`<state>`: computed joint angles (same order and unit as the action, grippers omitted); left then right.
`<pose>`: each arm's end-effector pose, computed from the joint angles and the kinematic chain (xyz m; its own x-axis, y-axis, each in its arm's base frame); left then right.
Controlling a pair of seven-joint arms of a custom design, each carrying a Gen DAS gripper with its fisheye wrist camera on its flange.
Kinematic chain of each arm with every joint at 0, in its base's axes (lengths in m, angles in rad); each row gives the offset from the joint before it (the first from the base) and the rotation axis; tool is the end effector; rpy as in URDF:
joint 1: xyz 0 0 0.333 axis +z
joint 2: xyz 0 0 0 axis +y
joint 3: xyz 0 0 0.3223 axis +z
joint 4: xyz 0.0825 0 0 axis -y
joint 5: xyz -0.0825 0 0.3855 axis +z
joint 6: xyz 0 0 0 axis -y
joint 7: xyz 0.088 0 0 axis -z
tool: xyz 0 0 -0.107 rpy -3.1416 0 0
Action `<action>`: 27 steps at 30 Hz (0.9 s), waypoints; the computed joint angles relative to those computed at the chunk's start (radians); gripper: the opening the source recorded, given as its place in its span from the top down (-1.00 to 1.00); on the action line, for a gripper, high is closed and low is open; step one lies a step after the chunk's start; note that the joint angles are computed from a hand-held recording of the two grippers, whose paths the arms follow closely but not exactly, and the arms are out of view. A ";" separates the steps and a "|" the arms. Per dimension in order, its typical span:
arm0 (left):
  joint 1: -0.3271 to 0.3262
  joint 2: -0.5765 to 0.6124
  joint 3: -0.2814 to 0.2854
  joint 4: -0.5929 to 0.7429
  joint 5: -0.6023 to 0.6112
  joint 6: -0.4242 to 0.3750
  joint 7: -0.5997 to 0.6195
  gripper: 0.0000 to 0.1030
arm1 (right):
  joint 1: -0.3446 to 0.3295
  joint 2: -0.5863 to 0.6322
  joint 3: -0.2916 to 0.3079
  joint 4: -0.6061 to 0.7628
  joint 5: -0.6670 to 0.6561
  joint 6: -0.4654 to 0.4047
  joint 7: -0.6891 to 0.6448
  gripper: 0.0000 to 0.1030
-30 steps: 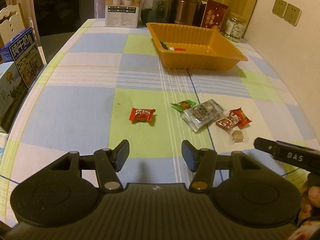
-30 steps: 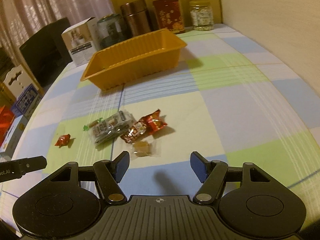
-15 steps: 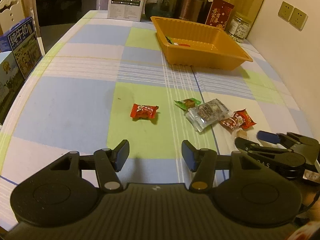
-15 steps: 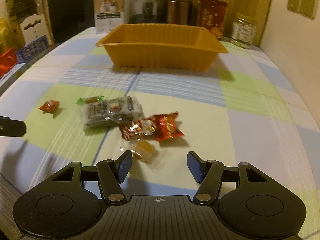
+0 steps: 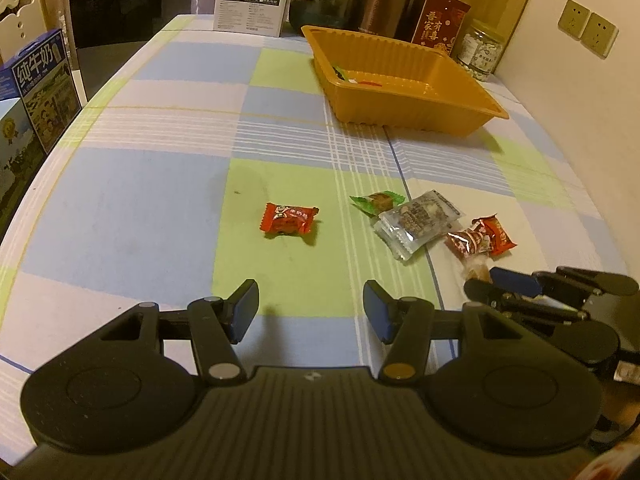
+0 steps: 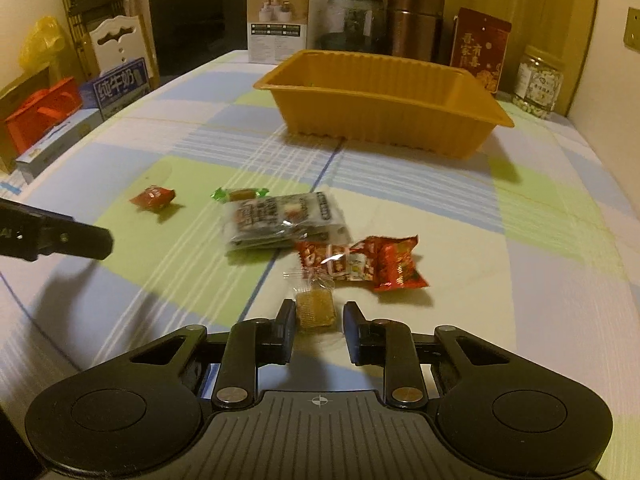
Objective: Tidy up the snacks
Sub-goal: 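Grasp the small red candy with the left tool while the right tool grasps the clear cake packet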
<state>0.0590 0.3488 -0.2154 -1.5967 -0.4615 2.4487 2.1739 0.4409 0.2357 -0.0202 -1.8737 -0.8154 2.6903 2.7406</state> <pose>0.6986 -0.0893 0.4970 -0.4752 -0.8622 0.1755 -0.7511 0.2937 -0.5913 0.5885 0.2903 0.4502 -0.0913 -0.9953 -0.0336 -0.7120 0.0888 -0.6965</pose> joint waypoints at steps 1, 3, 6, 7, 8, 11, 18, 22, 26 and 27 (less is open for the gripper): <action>0.000 -0.001 -0.001 -0.001 -0.001 0.001 0.001 -0.05 | 0.000 -0.001 0.002 -0.001 0.003 0.000 -0.002 0.49; 0.000 -0.001 0.000 -0.002 0.002 0.002 0.003 -0.05 | 0.004 -0.002 0.002 -0.002 -0.002 -0.002 0.001 0.49; -0.003 0.001 0.002 -0.003 0.012 0.007 0.004 -0.05 | 0.012 0.005 -0.003 0.008 -0.029 -0.013 0.018 0.48; -0.003 0.002 0.003 -0.003 0.014 0.008 0.004 -0.05 | 0.015 0.010 -0.005 0.013 -0.040 -0.016 0.019 0.48; -0.004 0.003 0.004 -0.002 0.019 0.008 0.004 -0.05 | 0.018 0.014 -0.006 0.020 -0.053 -0.020 0.017 0.47; -0.004 0.010 0.005 0.005 0.029 0.009 0.001 -0.05 | 0.024 0.023 -0.010 0.028 -0.090 -0.023 0.019 0.43; -0.005 0.044 0.000 0.038 0.046 0.032 0.002 -0.05 | 0.010 0.019 -0.004 0.018 -0.044 0.006 0.033 0.58; -0.015 0.082 -0.001 0.068 0.083 0.085 0.019 -0.05 | 0.017 -0.002 -0.013 -0.001 -0.052 -0.002 0.101 0.58; -0.005 0.133 -0.023 0.123 0.087 0.096 0.037 -0.03 | 0.010 -0.017 -0.008 -0.013 -0.067 -0.011 0.144 0.58; 0.004 0.148 -0.037 0.139 0.072 0.092 0.051 -0.03 | 0.007 -0.018 -0.006 -0.014 -0.070 -0.012 0.150 0.58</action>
